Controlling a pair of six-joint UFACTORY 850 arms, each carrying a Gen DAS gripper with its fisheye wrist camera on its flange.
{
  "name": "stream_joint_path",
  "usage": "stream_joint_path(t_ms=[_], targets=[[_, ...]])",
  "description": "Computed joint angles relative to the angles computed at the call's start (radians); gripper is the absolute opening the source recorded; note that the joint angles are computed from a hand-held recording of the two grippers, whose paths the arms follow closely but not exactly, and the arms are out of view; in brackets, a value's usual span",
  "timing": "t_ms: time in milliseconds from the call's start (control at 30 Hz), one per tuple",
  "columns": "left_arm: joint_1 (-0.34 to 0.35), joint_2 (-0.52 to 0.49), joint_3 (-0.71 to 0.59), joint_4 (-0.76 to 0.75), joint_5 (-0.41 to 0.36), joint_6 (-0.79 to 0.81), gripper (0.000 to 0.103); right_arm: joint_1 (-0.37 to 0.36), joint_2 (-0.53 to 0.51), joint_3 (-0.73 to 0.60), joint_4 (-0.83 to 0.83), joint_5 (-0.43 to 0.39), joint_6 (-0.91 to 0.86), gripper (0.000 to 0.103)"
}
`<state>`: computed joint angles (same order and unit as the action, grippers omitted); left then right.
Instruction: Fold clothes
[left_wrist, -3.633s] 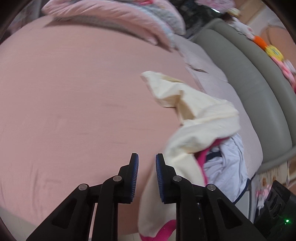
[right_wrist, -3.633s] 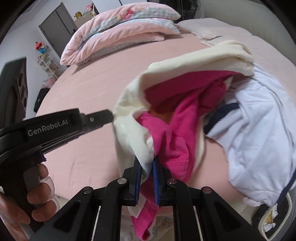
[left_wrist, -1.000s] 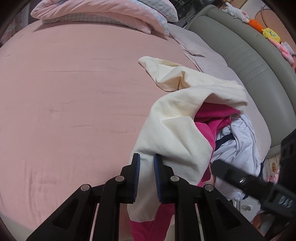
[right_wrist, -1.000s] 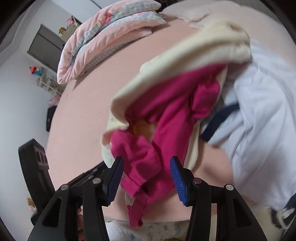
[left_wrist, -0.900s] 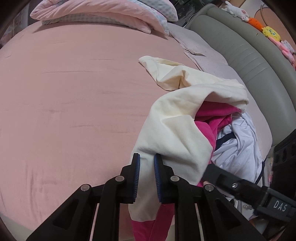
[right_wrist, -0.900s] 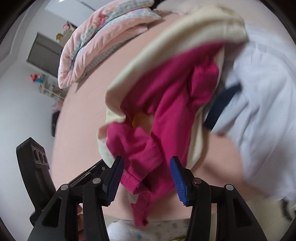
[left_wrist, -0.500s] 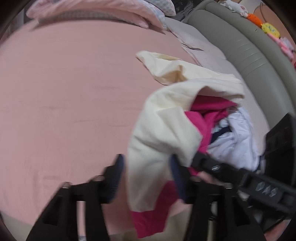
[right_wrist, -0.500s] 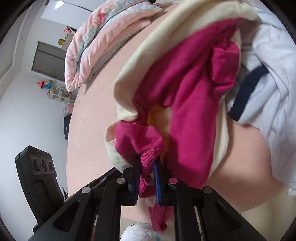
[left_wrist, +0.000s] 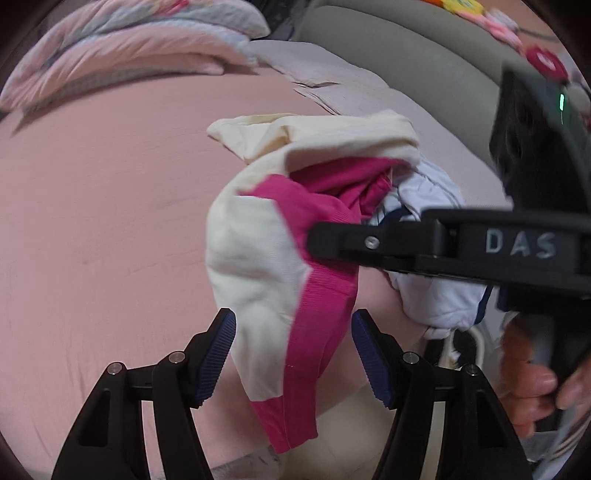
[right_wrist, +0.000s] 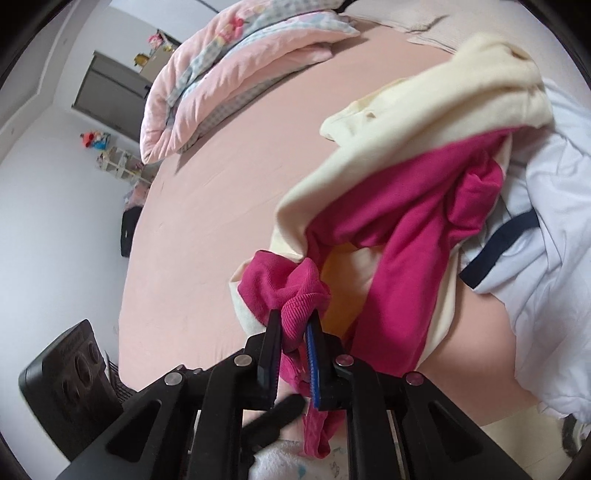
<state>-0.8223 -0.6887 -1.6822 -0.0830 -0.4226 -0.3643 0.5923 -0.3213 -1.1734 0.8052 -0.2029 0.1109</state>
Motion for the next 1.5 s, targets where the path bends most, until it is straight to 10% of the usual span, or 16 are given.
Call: stream_joint_path(t_ms=[300,567,733,867,1233,1500], targets=[[0.023,-0.012,0.011,-0.104,0.065,-0.008,0.062,0.026,-0.011,-0.047,-0.17,-0.018,0.149,0.011],[0.019,-0.041,-0.016,-0.115,0.061,-0.014,0.024,0.024,-0.025,-0.059,-0.118,-0.023,0.102,0.011],[0.023,-0.052,-0.027,-0.122,0.049,-0.041,0.023,0.029,-0.041,-0.083,-0.303,-0.034,0.263,0.013],[0.026,-0.066,-0.045,-0.091,0.031,-0.086,0.02,0.023,-0.033,-0.076,-0.439,-0.055,0.407,0.045],[0.031,-0.105,-0.093,-0.112,-0.015,-0.076,0.02,-0.048,0.044,0.006,-0.623,-0.025,0.698,0.052],[0.03,-0.149,-0.156,-0.084,-0.081,-0.104,0.02,-0.095,0.012,-0.083,-0.853,-0.161,0.941,0.057]])
